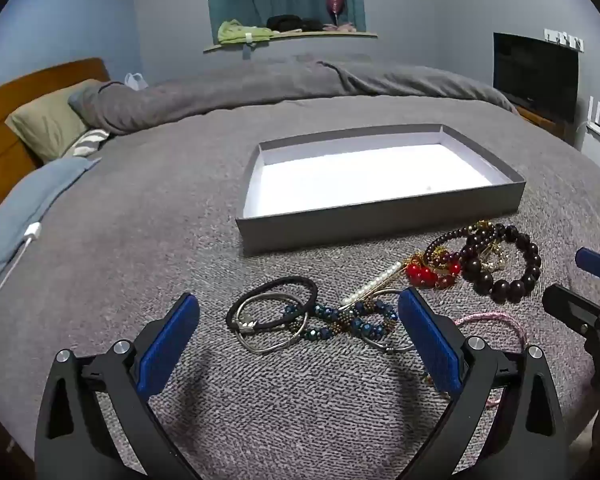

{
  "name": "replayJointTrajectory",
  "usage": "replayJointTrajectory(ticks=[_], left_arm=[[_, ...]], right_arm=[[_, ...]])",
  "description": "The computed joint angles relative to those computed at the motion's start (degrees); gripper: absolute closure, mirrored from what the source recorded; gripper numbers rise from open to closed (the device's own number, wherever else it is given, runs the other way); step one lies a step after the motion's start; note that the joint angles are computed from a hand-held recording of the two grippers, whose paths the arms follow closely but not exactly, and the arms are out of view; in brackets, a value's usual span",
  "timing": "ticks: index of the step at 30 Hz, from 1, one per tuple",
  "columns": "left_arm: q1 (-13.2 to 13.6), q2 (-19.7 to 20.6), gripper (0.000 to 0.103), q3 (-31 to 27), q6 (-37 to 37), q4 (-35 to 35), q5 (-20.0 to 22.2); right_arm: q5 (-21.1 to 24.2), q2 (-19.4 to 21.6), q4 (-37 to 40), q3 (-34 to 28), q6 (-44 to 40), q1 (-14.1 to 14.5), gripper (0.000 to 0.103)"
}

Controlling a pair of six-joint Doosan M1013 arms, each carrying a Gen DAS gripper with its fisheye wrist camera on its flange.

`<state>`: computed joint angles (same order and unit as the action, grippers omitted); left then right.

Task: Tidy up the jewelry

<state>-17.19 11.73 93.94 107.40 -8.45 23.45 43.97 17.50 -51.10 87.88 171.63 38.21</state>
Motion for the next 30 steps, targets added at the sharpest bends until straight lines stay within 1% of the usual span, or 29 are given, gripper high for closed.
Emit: replayJointTrajectory(ticks=[5,7,11,14,16,20,30], left_arm=[[0.1,0.1,0.005,-0.1,0.2,-0.3,0.1],[-0.3,0.0,0.005,0.0,-1.0,1.0,-0.2],[-0.2,0.1,0.005,0.1,0.3,-0.3,-0.3],[-0.5,-0.2,0.005,0.4,-0.1,0.2,-0.4],[-0.7,-0.1,0.005,0.8,-0.6,0.6,-1.1],[-0.4,-0.1,0.005,0.3,0.7,-0.7,-0.4],[-0.7,-0.1,0.005,0.3,0.0,-0.2,-0.4]], right_arm=[[-0.2,0.0,-0.2,0.1,0.3,0.0,0.005],[-0.2,0.0,-0.2,0.1,0.3,0.0,0.005],[-0.1,0.0,-0.2,0.0,0.3,0.0,0.005],[-0.2,0.0,-0.2,0.1,0.3,0.0,0.005],[-0.2,0.0,-0.2,0.1,0.3,0.0,0.005],[-0.2,0.0,-0.2,0.1,0.3,0.0,0.005],[-0.1,0.0,-0.2,0.1,0.3,0.0,0.005]])
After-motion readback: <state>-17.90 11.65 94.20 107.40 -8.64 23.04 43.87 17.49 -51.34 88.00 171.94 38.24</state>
